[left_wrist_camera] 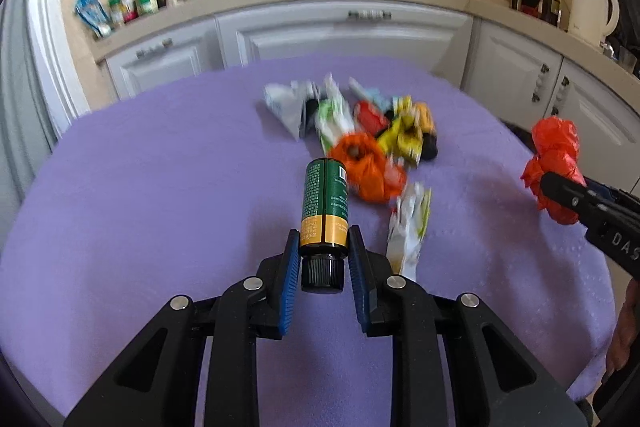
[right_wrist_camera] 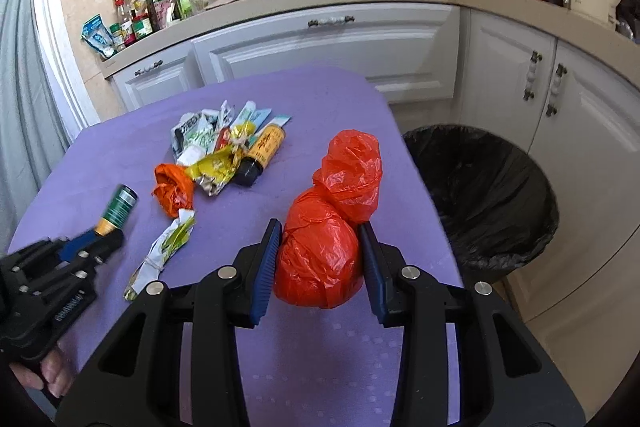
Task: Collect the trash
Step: 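Carry the red bags over the bin with the right gripper while the left gripper grasps the green bottle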
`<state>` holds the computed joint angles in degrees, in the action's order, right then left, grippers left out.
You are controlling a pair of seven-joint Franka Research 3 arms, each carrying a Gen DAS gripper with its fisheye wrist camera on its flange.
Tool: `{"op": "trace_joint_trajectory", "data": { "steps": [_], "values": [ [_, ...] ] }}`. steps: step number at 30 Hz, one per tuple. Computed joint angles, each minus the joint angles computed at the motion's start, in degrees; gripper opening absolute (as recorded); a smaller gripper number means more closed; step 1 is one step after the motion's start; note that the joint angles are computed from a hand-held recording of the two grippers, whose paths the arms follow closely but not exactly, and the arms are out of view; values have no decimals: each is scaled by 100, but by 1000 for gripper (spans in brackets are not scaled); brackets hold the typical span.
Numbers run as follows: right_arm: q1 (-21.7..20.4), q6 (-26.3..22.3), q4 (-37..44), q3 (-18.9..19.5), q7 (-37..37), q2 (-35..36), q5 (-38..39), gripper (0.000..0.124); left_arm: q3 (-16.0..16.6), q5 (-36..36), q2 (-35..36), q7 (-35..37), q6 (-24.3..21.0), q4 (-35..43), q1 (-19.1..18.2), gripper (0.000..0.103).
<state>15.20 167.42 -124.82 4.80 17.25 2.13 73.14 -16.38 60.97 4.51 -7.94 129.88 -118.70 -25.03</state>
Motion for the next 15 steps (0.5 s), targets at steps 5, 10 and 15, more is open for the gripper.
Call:
{"op": "trace_joint_trajectory", "data": {
  "steps": [5,10,15],
  "values": [
    [-37,246,131,-40,-511,-48,436,38,-19,578,86,-176,-263,360,-105,25],
    [-137,494,434,-82,-684,153,545,38,105,735,629,208,-44,1119,-161,25],
    [-336,672,798,-74,-582,493,382,38,326,718,1326,667,157,2027,-354,25]
  ]
}}
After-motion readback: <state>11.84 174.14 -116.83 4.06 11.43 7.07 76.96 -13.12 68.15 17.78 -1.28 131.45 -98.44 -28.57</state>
